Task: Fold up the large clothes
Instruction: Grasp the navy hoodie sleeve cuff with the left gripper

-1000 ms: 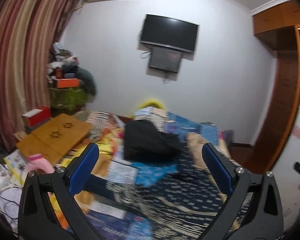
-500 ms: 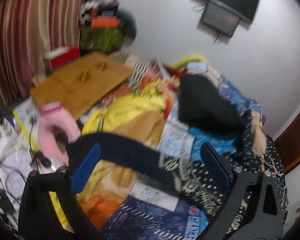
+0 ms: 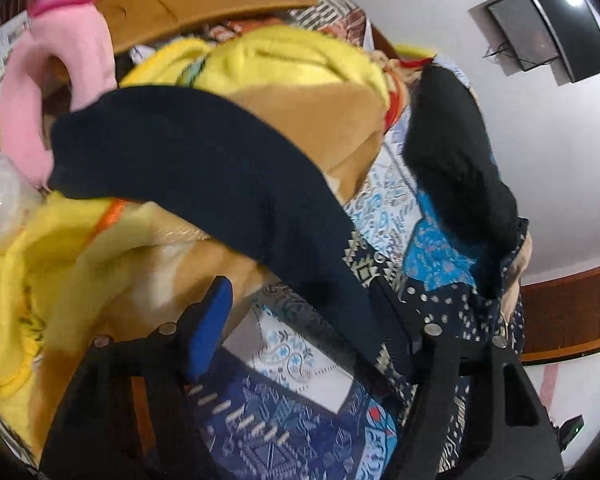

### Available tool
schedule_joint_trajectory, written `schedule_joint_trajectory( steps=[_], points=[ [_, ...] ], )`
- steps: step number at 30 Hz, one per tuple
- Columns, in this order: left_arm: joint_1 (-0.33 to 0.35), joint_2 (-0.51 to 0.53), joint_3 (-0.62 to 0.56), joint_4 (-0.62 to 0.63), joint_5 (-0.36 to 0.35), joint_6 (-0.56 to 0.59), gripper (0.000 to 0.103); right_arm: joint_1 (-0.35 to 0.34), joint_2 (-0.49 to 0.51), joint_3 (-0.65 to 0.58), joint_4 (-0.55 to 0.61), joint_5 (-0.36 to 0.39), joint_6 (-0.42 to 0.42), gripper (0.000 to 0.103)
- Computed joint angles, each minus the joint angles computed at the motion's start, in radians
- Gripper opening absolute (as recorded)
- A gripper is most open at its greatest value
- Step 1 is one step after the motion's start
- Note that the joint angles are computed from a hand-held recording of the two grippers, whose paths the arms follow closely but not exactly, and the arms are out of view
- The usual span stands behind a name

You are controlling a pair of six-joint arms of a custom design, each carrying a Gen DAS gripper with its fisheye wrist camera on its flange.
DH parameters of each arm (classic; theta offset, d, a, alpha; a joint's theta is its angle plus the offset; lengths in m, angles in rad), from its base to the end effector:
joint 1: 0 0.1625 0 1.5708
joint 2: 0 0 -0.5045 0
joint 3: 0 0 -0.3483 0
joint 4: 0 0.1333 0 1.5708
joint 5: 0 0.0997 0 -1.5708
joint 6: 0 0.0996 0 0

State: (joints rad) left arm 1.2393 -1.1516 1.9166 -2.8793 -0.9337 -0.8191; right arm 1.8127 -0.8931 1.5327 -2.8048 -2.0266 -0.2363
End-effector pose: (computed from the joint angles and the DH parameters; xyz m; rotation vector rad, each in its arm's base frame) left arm -0.0078 -0.6142 0.3651 -0.8865 2.5430 -1.1082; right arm 0.2614 -0.6858 0.3294 0.4334 -2.5526 0.7927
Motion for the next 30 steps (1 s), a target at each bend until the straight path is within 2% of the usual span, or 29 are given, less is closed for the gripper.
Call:
schedule_joint_trajectory(
  steps=[2, 4, 6, 8, 9, 11, 14, 20, 24, 27, 30],
  points=[
    [0.017, 0.018, -0.017, 0.012, -0.008, -0.019, 0.058, -0.001, 0.003, -0.005, 0.004, -0.001, -0.005, 0.099],
    [0.023, 0.039, -0.041, 0.055, 0.031, -0.055, 0.046, 0.0, 0.007, -0.008, 0.005, -0.012, -0.017, 0.099],
    [0.019, 0.053, -0.041, 0.023, 0.062, -0.058, 0.044, 0.005, 0.01, -0.009, 0.004, -0.03, -0.035, 0.099],
    [0.011, 0.057, -0.033, -0.013, 0.089, -0.056, 0.036, 0.007, 0.012, -0.009, 0.005, -0.042, -0.051, 0.1],
    [0.004, 0.059, -0.034, -0.02, 0.112, -0.055, 0.034, 0.008, 0.014, -0.009, 0.005, -0.047, -0.057, 0.1],
    [-0.011, 0.064, -0.041, -0.011, 0.172, -0.039, 0.023, 0.009, 0.018, -0.008, 0.006, -0.055, -0.067, 0.099],
    [-0.03, 0.065, -0.059, 0.038, 0.253, -0.01, 0.012, 0.009, 0.02, -0.006, 0.012, -0.054, -0.066, 0.099],
    [-0.087, 0.066, -0.067, 0.059, 0.38, 0.035, 0.006, 0.007, 0.017, -0.001, 0.019, -0.04, -0.059, 0.099],
    [-0.152, 0.061, -0.063, 0.002, 0.471, 0.107, 0.006, 0.008, 0.01, 0.007, 0.005, -0.039, -0.067, 0.099],
    [-0.22, 0.092, -0.078, -0.148, 0.549, 0.282, 0.006, 0.006, 0.004, 0.013, 0.002, -0.032, -0.069, 0.099],
    [-0.274, 0.143, -0.127, -0.29, 0.575, 0.489, 0.006, 0.006, -0.001, 0.017, 0.001, -0.03, -0.072, 0.099]
  ],
)
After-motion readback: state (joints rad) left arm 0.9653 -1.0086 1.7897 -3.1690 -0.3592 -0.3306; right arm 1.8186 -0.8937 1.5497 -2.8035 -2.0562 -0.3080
